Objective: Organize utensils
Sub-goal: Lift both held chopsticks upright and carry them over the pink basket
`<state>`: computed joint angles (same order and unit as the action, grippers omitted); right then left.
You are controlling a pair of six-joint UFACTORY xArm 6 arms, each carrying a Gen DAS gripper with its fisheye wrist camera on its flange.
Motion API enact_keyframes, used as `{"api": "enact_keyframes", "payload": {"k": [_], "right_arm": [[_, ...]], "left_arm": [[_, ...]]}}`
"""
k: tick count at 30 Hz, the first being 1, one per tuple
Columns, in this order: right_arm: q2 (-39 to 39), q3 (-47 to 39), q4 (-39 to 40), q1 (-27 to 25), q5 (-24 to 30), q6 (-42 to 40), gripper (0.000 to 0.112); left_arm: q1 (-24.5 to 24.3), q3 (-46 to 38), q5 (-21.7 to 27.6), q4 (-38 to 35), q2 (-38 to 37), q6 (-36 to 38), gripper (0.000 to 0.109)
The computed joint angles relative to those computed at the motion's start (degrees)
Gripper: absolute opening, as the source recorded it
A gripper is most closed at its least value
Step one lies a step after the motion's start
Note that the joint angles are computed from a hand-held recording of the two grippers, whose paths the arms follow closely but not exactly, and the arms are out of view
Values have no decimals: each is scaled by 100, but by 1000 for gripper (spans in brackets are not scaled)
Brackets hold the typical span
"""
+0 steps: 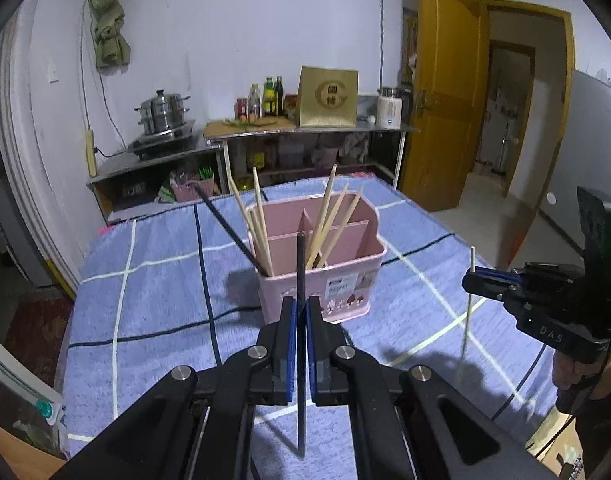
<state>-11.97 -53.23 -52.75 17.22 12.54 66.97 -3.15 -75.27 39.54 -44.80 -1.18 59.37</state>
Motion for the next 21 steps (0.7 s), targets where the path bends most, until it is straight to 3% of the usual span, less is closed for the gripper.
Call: {"api": "enact_keyframes", "payload": {"k": [21], "right_arm": [[-242, 28, -394, 152, 110, 264, 5]], "left_arm": [[45, 187, 163, -247, -299, 122, 4]]}}
